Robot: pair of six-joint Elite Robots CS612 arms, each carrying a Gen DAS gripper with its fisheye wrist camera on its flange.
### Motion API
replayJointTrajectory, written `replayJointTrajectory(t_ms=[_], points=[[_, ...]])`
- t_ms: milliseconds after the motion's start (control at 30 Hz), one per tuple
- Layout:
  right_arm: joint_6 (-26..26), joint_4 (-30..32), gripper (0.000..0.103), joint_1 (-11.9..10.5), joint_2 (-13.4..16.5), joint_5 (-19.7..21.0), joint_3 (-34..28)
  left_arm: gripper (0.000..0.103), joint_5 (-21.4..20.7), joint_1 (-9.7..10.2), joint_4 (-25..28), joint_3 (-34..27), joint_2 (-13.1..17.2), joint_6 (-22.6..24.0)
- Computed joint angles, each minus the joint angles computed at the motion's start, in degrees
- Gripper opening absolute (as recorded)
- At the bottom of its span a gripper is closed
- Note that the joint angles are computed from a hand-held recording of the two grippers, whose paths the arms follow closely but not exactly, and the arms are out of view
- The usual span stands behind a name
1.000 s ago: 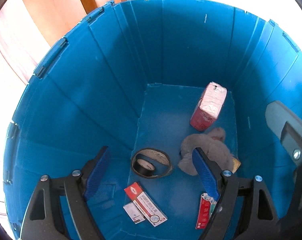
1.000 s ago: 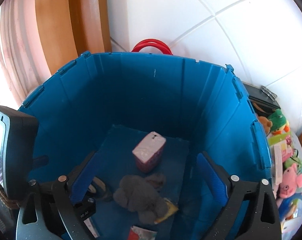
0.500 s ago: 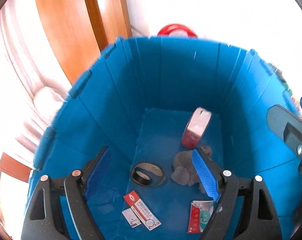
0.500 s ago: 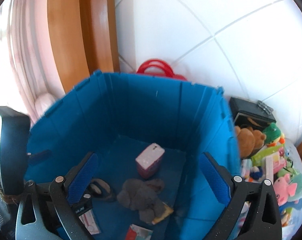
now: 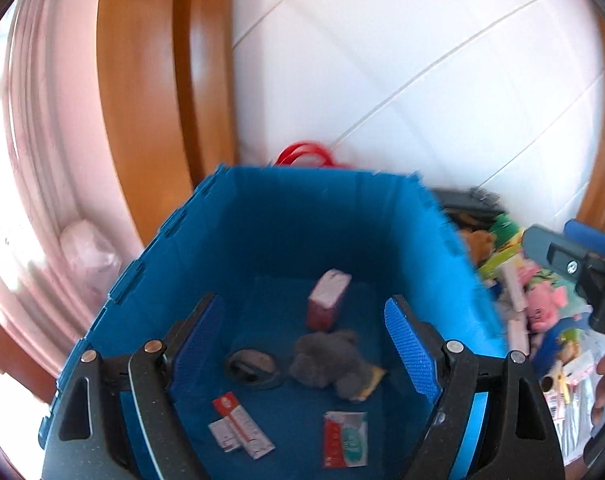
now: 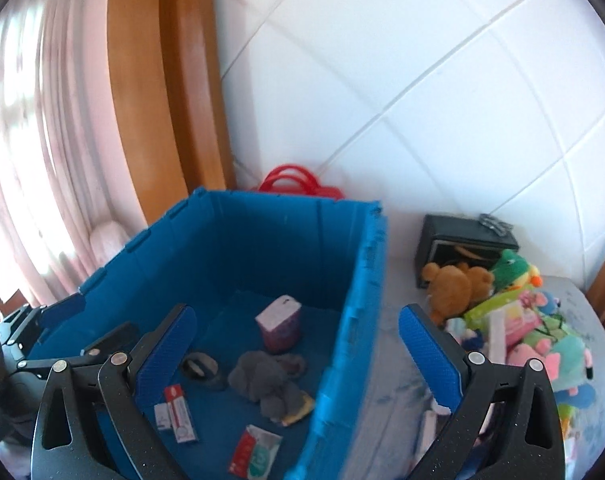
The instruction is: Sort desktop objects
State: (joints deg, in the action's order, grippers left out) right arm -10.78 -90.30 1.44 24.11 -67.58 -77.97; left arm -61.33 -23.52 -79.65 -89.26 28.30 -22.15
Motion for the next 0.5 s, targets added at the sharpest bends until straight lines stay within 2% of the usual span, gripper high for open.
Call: replayJointTrajectory(t_ms=[167, 367, 500], points=[[2.1, -1.2, 0.103, -3.7, 3.2, 0.8, -6.4, 0.083, 0.5, -3.4, -5.5, -1.3, 0.6, 3.7], [3.8, -2.9, 0.103, -8.9, 7.1, -3.5, -12.6, 0.083, -0.8, -7.2, -12.4, 0.2, 0.3, 6.7], [4.1, -1.3, 0.103, -12.8, 8.9, -4.4, -14.2, 0.083, -0.4, -9.51, -14.0, 3.4, -0.4, 6.6]])
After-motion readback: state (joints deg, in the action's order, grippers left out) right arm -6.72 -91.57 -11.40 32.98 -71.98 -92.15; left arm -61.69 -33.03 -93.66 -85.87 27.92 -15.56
